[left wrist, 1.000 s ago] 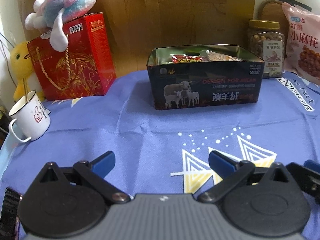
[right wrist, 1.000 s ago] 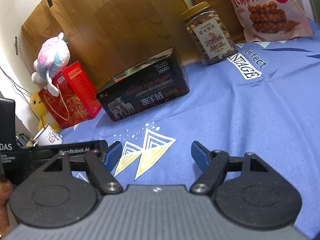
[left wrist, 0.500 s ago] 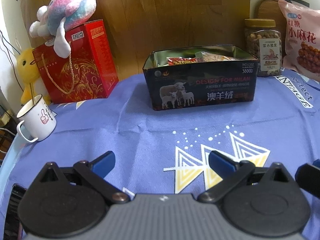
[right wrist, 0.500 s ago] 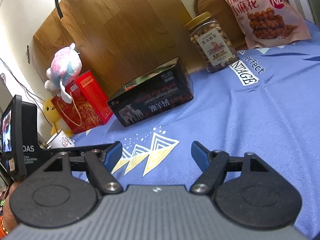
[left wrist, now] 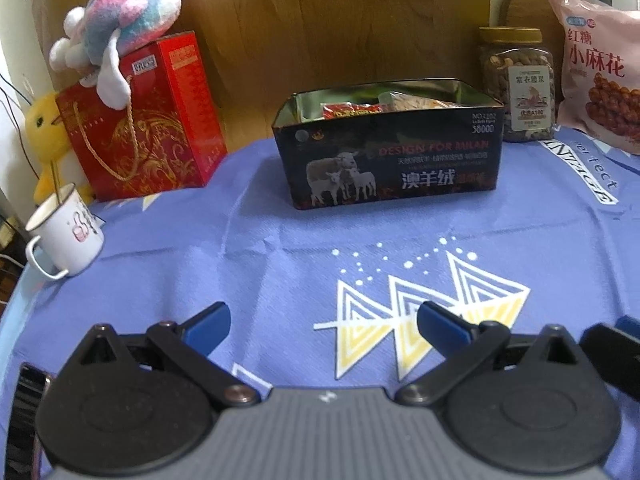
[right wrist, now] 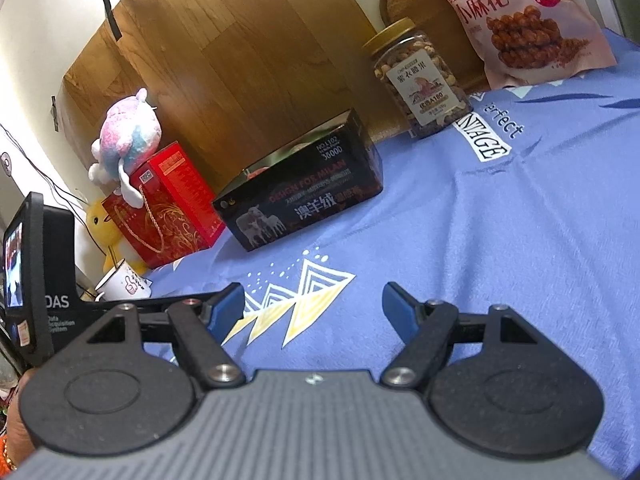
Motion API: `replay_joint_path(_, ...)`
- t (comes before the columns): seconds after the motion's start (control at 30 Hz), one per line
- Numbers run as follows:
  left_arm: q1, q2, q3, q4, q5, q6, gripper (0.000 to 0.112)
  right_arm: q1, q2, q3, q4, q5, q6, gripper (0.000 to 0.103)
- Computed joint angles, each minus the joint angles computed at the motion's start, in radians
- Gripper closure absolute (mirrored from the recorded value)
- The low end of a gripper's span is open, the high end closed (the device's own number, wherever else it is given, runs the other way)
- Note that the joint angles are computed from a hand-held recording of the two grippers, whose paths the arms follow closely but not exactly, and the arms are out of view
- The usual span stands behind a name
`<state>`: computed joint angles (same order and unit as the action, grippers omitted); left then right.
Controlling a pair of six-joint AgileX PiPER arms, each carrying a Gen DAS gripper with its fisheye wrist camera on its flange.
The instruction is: Organize snacks
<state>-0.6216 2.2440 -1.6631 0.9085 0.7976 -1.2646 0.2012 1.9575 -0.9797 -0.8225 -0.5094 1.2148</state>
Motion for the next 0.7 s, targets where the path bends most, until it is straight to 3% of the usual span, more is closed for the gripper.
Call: replay_joint_path(0.7,0.019,-0.026,0.034,-0.051,-0.051,0.019,0.009,0.011,-0.004,-0.006,0.022,0.011,-0.025,0.025)
